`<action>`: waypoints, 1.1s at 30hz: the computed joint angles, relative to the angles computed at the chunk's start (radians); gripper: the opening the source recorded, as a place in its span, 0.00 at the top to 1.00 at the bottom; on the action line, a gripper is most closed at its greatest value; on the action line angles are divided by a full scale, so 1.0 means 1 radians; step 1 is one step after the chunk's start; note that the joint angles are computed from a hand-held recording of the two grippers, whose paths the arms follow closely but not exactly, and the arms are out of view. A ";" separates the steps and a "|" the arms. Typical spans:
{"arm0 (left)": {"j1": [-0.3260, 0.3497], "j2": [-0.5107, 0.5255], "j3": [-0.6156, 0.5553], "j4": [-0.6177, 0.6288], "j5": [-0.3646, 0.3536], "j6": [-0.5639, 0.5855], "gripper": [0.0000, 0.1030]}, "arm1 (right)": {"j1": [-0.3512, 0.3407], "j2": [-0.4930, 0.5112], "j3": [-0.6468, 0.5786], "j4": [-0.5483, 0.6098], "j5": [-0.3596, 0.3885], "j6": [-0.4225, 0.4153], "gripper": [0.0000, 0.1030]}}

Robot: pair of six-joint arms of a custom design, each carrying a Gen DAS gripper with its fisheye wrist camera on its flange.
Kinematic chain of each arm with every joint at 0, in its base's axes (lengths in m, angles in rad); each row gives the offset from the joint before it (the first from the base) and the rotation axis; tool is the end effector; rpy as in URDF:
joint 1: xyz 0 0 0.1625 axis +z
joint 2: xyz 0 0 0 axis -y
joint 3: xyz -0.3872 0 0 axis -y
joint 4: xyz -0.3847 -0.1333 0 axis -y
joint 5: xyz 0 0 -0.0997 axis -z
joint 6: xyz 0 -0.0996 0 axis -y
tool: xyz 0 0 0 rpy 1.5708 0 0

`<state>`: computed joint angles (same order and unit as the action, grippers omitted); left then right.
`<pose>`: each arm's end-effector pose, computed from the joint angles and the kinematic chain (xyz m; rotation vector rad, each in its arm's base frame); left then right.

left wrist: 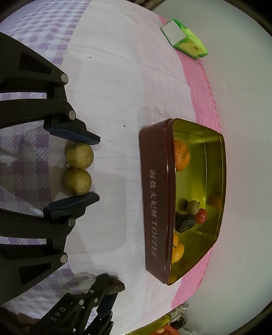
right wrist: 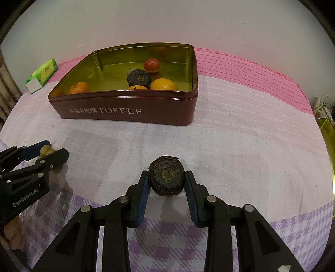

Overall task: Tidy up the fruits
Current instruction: 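Lift the longans and dark fruit and carry them over the tin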

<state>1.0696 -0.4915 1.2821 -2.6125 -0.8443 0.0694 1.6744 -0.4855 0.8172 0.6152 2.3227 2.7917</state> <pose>-0.1744 -0.7335 0.0245 0.5740 2.3727 -0.4992 0.1340 -0.6574 0.1006 0.2276 -2.2654 0.6133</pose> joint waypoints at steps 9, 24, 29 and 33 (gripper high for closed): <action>-0.003 -0.014 0.020 0.011 0.001 -0.013 0.53 | 0.005 0.012 -0.019 0.024 0.011 0.011 0.70; -0.012 -0.041 0.049 0.017 0.005 -0.037 0.53 | 0.015 0.015 -0.026 0.075 0.017 0.058 0.71; -0.019 -0.050 0.057 0.016 0.002 -0.042 0.53 | 0.022 0.002 -0.009 0.078 0.012 0.067 0.71; -0.024 -0.055 0.057 0.011 -0.004 -0.038 0.53 | 0.032 -0.013 0.004 0.069 0.004 0.064 0.71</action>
